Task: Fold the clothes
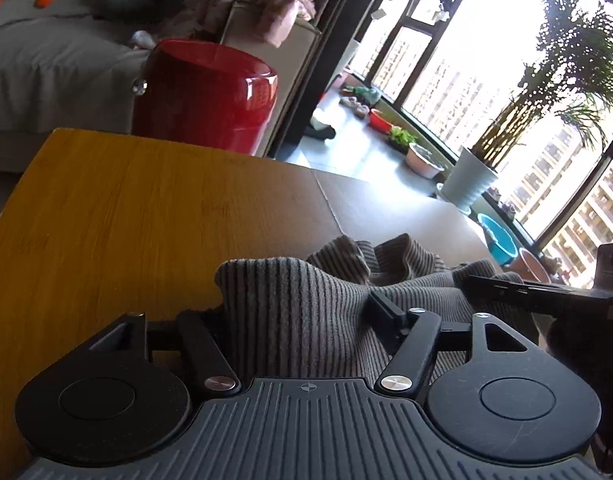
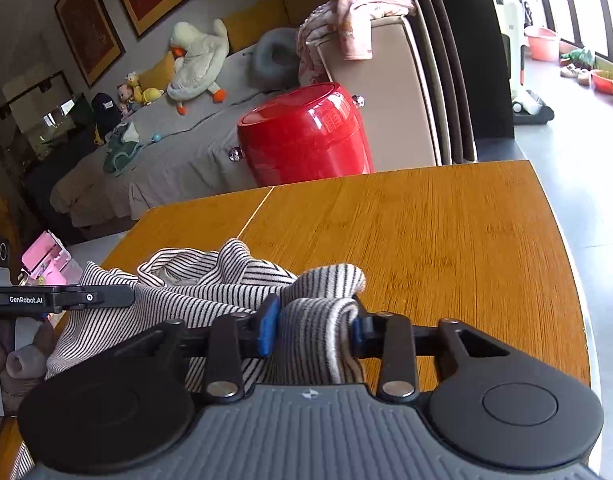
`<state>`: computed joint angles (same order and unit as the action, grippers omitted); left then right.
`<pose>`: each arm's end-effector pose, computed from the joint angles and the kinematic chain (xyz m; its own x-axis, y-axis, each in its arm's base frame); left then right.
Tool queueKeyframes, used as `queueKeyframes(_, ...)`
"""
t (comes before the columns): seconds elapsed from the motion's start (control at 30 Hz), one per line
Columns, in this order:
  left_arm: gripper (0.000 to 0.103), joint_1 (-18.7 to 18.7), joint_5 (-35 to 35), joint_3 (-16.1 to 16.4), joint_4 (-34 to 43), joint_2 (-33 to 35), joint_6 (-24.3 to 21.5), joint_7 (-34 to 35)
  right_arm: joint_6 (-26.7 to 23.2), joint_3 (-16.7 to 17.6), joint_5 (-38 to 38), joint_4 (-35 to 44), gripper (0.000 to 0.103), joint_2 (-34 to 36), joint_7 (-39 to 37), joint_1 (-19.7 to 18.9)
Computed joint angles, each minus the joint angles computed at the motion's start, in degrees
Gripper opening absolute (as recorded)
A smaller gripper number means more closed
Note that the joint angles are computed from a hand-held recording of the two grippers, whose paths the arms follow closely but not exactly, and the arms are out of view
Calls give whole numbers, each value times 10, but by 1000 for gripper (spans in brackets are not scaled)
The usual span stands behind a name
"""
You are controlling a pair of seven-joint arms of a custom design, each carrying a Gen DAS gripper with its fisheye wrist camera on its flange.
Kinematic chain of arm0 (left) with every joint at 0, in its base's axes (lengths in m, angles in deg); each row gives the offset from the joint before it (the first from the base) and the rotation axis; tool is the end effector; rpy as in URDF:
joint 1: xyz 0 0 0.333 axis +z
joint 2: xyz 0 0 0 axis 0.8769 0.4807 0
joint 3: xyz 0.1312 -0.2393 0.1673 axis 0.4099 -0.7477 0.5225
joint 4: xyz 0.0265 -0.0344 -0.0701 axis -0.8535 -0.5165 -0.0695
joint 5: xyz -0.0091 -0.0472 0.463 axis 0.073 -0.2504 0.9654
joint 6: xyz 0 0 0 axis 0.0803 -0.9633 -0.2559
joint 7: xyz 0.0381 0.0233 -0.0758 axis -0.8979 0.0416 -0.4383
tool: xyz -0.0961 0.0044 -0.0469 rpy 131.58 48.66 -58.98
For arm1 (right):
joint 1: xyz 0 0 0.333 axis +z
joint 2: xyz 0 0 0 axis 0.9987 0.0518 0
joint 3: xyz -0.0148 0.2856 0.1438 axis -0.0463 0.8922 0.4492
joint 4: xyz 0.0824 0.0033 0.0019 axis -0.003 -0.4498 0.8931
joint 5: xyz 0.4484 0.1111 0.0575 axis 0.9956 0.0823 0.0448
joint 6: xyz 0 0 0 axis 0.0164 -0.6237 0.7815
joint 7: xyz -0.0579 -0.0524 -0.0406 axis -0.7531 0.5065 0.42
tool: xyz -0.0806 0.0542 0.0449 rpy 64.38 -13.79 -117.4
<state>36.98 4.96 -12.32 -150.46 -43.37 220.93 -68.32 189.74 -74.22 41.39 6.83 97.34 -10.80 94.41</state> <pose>0.5868 -0.4118 0.3990 0.1341 -0.9099 0.3926 -0.6115 -0.3877 -0.6897 0.7838 0.2595 0.3942 0.6704 -0.6400 -0.3754 -0.6420 -0.2469 -0.7258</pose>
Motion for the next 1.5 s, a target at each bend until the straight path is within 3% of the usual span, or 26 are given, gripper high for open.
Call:
queueKeyframes(0.1,42,11,-45,-4,29,19,1,66,16,-5,-19,31,21,14,7,12)
queueKeyframes(0.17,34,6,-57,1,57,29,-24,101,37,1,-24,49,20,19,-10,14)
queueKeyframes(0.23,32,-8,-29,13,66,21,-31,85,43,24,6,29,18,-7,-55,-6)
queueKeyframes(0.3,31,-21,21,17,58,-1,-36,55,39,45,64,-25,16,-59,-129,-34)
queueKeyframes(0.4,30,-31,81,-5,19,-50,-64,28,17,52,151,-117,14,-148,-227,-64)
queueKeyframes(0.53,30,-37,122,-55,-49,-119,-98,-9,-8,28,237,-263,11,-279,-319,-77)
queueKeyframes(0.67,29,-36,107,-102,-97,-160,-121,-6,-24,-9,269,-377,10,-377,-346,-63)
queueKeyframes(0.9,30,-45,-4,-142,-162,-186,-125,17,-28,-64,209,-498,11,-446,-269,-31)
queueKeyframes(1.07,43,-41,-58,-147,-204,-209,-127,-2,-68,-111,175,-540,13,-473,-231,-10)
queueKeyframes(1.13,48,-32,-47,-149,-217,-225,-116,-30,-91,-136,195,-538,24,-475,-214,0)
queueKeyframes(1.2,56,-23,-30,-153,-219,-233,-110,-51,-105,-158,218,-525,44,-465,-187,11)
queueKeyframes(1.27,61,-17,-18,-158,-217,-235,-110,-63,-123,-172,237,-507,48,-445,-152,19)
queueKeyframes(1.37,69,-14,-15,-160,-209,-227,-108,-56,-135,-171,253,-476,50,-404,-101,25)
queueKeyframes(1.5,75,-17,-24,-161,-207,-221,-111,-47,-92,-142,226,-438,53,-352,-49,37)
